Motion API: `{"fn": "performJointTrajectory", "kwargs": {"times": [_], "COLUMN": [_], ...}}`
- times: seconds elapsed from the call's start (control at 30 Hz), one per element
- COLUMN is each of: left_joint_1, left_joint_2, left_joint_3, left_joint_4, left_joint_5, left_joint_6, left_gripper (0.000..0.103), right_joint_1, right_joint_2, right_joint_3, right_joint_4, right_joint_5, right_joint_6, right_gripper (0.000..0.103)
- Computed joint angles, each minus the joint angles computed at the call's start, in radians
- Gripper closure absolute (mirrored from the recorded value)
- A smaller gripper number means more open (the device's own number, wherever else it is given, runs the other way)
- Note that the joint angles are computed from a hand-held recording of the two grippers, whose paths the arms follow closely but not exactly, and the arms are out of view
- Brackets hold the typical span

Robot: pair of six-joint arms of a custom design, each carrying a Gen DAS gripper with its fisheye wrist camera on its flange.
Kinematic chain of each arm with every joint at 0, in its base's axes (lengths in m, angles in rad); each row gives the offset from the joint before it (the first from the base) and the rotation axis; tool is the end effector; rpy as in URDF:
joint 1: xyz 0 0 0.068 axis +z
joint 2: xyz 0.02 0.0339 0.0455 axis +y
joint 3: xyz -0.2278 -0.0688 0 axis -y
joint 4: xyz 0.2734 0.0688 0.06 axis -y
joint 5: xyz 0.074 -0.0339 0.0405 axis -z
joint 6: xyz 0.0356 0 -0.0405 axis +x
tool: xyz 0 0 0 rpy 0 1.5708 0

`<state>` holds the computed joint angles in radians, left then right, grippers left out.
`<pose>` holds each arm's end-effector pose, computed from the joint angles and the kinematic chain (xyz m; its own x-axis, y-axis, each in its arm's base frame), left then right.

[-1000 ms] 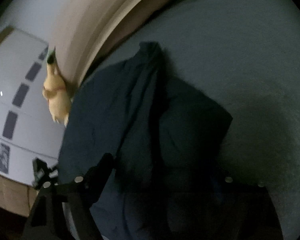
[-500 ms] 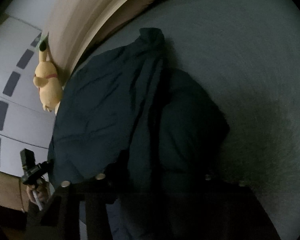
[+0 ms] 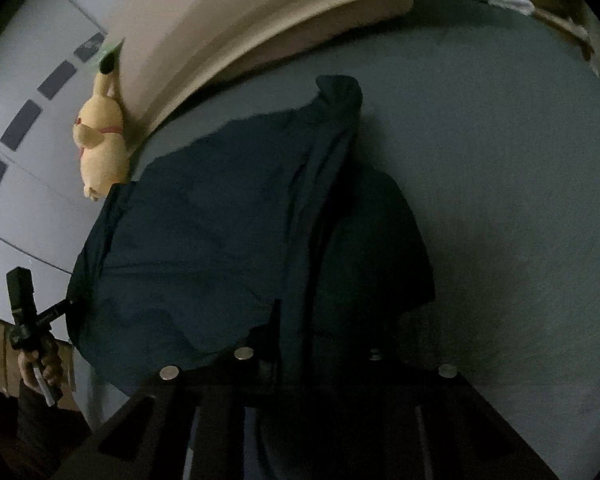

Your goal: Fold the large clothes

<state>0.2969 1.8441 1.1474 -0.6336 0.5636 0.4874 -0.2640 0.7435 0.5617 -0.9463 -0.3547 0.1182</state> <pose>0.3445 0.0855 0.1023 -0.8794 0.1450 -0.4534 0.3239 0.8802 -0.3469 0.1751 -0.0345 0.1802 -0.8543 0.3455 -0.3884 0.2032 0.9097 0.3622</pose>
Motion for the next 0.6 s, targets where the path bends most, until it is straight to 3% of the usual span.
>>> {"fn": "performJointTrajectory", "kwargs": {"times": [0.33, 0.6], "left_joint_1": [0.015, 0.151], "left_joint_2": [-0.27, -0.531], "left_joint_3": [-0.082, -0.208], "left_joint_4": [-0.068, -0.24], "left_joint_5": [0.058, 0.18], "left_joint_6": [0.033, 0.195], "left_gripper": [0.086, 0.086], "right_joint_1": [0.171, 0.298], "right_joint_2": [-0.132, -0.373], "right_joint_3": [0.222, 0.302], "right_joint_4": [-0.186, -0.421], "right_joint_5": [0.112, 0.19], "right_joint_6": [0.071, 0.15], "right_gripper": [0.086, 0.086]}}
